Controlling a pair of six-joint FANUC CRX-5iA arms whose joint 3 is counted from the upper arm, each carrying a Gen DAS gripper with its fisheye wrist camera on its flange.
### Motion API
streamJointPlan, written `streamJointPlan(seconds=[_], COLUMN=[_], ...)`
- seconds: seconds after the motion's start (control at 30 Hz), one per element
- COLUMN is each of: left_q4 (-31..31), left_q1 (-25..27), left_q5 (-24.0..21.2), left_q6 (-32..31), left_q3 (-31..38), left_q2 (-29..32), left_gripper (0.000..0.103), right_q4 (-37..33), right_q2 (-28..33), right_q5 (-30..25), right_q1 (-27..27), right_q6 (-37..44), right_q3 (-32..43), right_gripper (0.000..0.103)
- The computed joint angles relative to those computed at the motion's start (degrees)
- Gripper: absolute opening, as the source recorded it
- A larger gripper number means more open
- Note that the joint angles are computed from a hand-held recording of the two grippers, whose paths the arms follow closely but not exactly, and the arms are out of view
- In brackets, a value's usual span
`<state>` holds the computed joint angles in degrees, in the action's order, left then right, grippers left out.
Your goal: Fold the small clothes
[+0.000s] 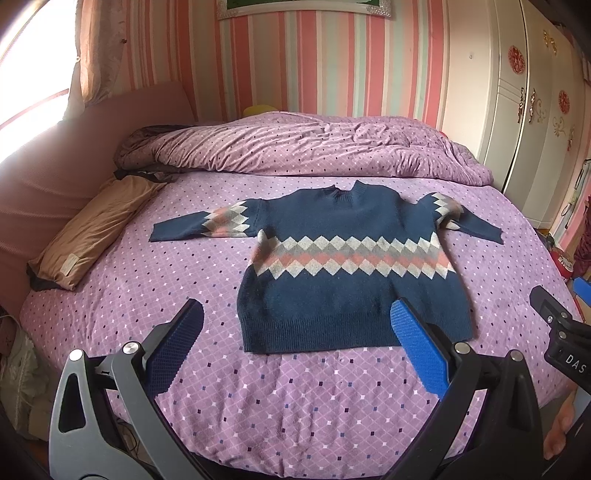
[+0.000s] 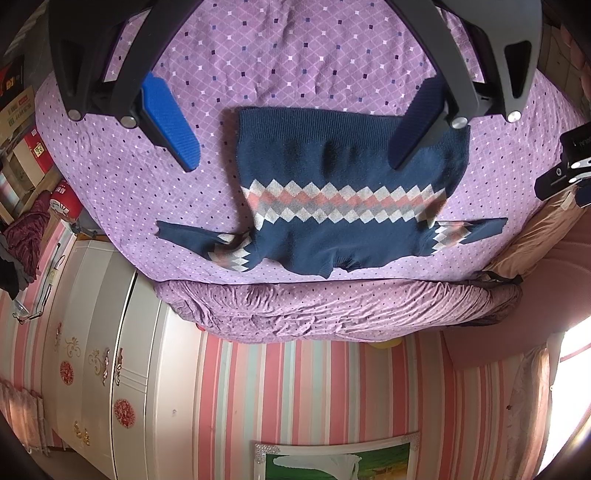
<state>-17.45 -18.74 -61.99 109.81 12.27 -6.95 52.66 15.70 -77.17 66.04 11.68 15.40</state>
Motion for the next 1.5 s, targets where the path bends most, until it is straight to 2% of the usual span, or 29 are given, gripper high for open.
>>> streamJointPlan(seconds=[0.2,0.3,0.37,0.5,0.6,0.77,0.83,0.97,1.07,1.17,1.23,1.3,1.5], left_q4=[3.8,14.1,16.6,6.6,2.9,-1.8,-1.0,7.0,6.3,7.8,3.8,2.5,3.8], left_q1=[2.0,6.9,8.4,6.5,6.8,7.3,7.8,9.3,7.9,7.9,6.6,6.3,6.1], left_q5=[1.0,3.1,4.7,4.7,4.9,10.2,11.4,13.2,9.6,11.3,11.7,11.8,6.9], left_q6=[-2.2,-6.9,-8.0,-5.2,-4.6,-5.3,-5.7,-10.2,-8.7,-8.2,-4.9,-3.5,-4.9], left_q3=[-1.1,-4.3,-5.9,-2.8,0.0,2.5,3.7,4.5,9.2,10.6,13.1,15.6,28.6], left_q2=[0.5,0.6,0.4,2.5,5.2,9.0,11.0,14.9,19.6,22.5,25.0,27.8,38.1], left_gripper=[0.100,0.100,0.100,0.100,0.100,0.100,0.100,0.100,0.100,0.100,0.100,0.100,0.100], right_q4=[-0.3,-0.8,-0.4,-0.4,-0.6,0.0,0.5,2.1,1.9,2.2,2.3,2.7,2.9], right_q2=[0.3,1.4,2.0,3.0,4.6,7.8,7.9,8.6,9.7,10.4,11.2,13.3,18.8], right_q5=[0.4,0.1,0.3,2.8,4.7,7.6,9.4,11.1,11.7,14.5,15.9,16.7,17.8], right_q1=[-0.6,-1.2,-1.6,-3.1,-4.9,-8.3,-9.9,-13.6,-16.2,-19.1,-20.7,-22.6,-27.1], right_q6=[-0.3,0.5,0.8,0.3,0.3,1.1,1.0,0.7,1.6,-0.3,-1.0,-1.1,-0.4], right_q3=[0.0,1.0,1.1,0.8,1.5,3.4,2.8,1.8,2.0,0.7,0.3,1.0,5.3], right_gripper=[0.102,0.102,0.102,0.102,0.102,0.102,0.102,0.102,0.102,0.102,0.102,0.102,0.102])
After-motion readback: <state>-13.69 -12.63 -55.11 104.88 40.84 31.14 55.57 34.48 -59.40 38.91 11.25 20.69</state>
